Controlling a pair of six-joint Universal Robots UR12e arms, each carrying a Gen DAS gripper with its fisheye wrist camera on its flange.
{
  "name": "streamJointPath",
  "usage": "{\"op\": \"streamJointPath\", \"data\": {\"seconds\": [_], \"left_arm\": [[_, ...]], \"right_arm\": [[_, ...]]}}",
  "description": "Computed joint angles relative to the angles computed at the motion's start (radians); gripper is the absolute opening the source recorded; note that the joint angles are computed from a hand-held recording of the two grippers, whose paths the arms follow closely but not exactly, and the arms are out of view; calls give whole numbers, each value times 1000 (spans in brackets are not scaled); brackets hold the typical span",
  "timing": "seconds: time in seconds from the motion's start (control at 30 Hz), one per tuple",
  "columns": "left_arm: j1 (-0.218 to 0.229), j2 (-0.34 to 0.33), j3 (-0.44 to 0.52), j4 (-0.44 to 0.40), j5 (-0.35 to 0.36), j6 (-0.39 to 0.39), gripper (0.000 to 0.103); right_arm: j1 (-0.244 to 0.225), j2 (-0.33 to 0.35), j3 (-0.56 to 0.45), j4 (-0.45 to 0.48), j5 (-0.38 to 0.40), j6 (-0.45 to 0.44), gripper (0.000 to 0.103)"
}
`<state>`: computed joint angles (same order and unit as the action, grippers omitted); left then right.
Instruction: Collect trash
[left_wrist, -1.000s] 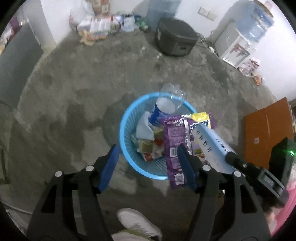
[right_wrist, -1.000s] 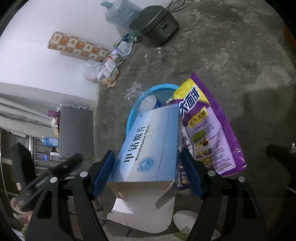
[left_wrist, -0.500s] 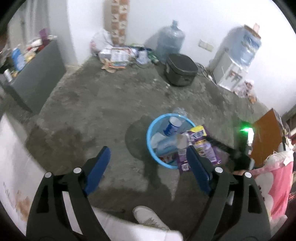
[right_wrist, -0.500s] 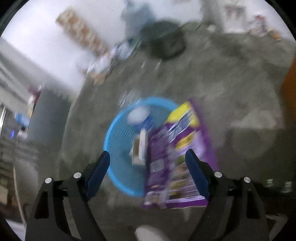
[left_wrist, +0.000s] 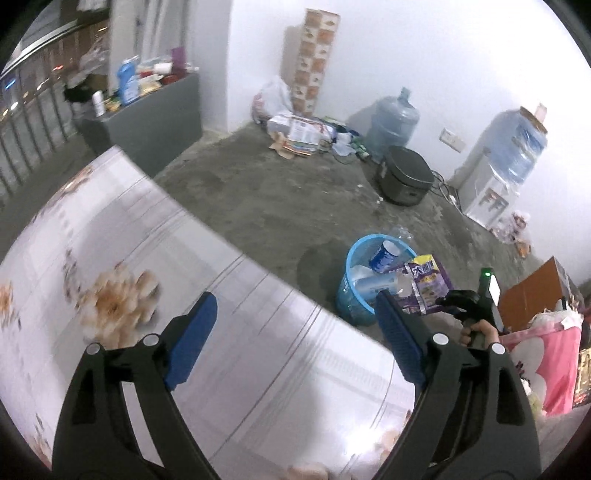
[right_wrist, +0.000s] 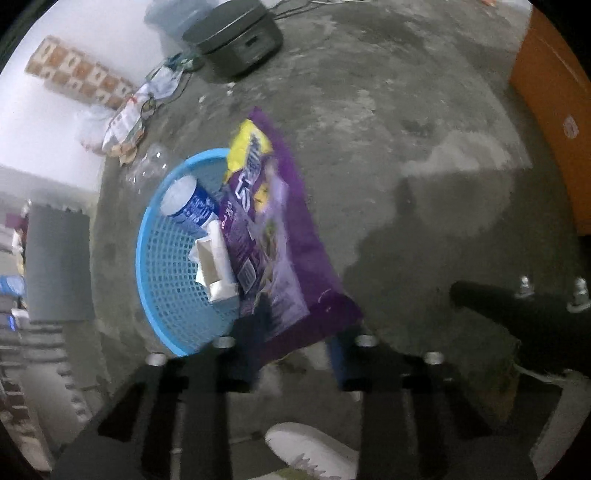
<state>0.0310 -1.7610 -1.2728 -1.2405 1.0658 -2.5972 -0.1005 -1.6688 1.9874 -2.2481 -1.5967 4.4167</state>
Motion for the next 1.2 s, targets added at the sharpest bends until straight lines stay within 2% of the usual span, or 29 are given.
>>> {"op": "streamJointPath", "data": {"seconds": [0.1,0.27,0.37,0.43,0.53,0.57,0.6,0.67,0.83,0.97,1.07,1.13,1.2], "left_arm": [[23,23,-29,-3,-4,-13,83],[42,51,-65,15,-3,-24,83],[51,60,-74,15,-11,-24,83],[55,66,-80,19,-17,-22,83],[66,85,-103,36,-29,-21,83],[67,85,-103,38,-33,-25,83],[72,90,-109,43,-42,-31,83],[81,98,-120,54,-59,-46,83],[111,127,-157,107,-119,-95,83],[142,157,-193,153,-165,-140,84],[163,179,-217,196,-175,-189,87],[180,192,-234,223,-178,-216,88],[199,206,-254,257,-170,-243,89]], "right_arm": [[18,38,-38,29,-20,-35,10],[42,109,-95,68,-32,-114,9],[48,134,-106,84,-13,-158,9],[46,131,-96,56,18,-191,9],[44,106,-76,14,48,-196,17],[44,97,-72,6,54,-196,25],[45,86,-71,10,60,-200,40],[53,67,-73,18,47,-199,56],[92,15,-97,61,-18,-180,60],[152,6,-184,165,-103,-215,60],[228,28,-283,210,-198,-316,72],[283,48,-342,175,-242,-414,78],[339,82,-402,112,-247,-536,82]]}}
